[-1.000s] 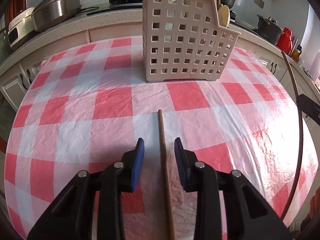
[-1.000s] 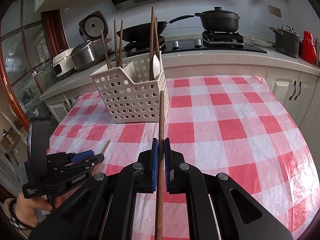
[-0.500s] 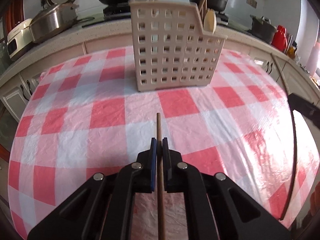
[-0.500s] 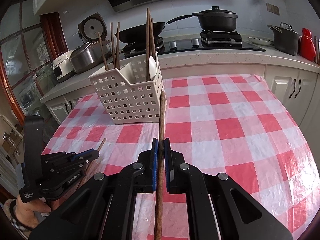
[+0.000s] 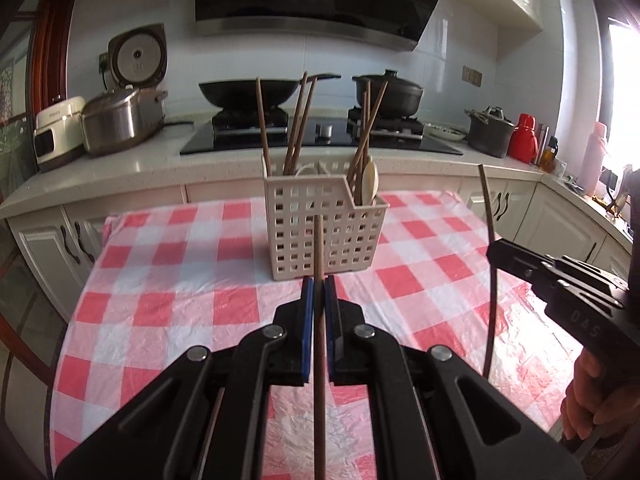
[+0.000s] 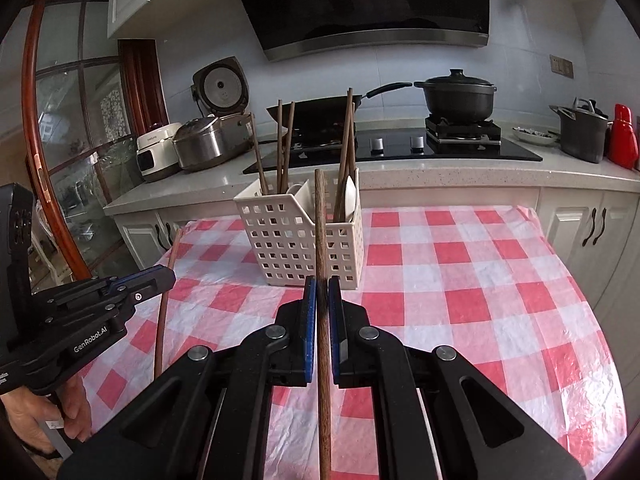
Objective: Organize utensils
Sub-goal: 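Lift both chopsticks upright and carry them above the white basket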
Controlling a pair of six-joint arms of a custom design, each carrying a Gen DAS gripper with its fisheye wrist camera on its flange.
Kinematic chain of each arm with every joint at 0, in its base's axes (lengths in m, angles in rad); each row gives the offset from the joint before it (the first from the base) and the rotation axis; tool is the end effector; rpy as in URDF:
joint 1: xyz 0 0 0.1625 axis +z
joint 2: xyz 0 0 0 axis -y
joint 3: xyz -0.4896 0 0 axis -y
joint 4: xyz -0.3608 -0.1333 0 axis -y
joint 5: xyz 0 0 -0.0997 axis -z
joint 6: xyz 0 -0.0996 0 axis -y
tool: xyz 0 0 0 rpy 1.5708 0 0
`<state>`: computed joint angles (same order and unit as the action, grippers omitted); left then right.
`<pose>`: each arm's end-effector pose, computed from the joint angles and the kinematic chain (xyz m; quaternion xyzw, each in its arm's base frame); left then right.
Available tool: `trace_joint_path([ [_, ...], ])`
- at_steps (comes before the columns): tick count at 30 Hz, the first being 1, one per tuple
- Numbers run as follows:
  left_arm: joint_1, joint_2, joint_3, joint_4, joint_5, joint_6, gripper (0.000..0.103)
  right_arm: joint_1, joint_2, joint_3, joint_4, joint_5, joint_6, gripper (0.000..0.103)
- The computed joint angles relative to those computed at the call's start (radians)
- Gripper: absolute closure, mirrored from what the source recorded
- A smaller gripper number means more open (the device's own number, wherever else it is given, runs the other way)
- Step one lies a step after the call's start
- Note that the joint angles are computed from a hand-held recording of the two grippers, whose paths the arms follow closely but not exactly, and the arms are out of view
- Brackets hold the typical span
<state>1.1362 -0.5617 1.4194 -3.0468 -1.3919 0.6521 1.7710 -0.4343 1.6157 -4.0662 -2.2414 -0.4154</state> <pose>-0.1950 -0.7787 0.1283 0.4673 0.8262 -0.2920 0.1175 0.2056 -0.6541 0.1113 0.0350 -0.7735 0.5454 0.3210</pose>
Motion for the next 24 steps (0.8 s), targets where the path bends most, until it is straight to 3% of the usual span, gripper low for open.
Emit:
trace_joint_path([
  [5, -0.01, -0.021, 0.054, -0.069, 0.0, 0.038, 0.097, 0.01, 0.003, -0.005, 0.0, -0.013, -0.007, 0.097],
  [24, -0.011, -0.054, 0.09, -0.106, -0.022, 0.036, 0.098, 0.024, 0.003, 0.0, -0.016, -0.017, -0.027, 0.097],
])
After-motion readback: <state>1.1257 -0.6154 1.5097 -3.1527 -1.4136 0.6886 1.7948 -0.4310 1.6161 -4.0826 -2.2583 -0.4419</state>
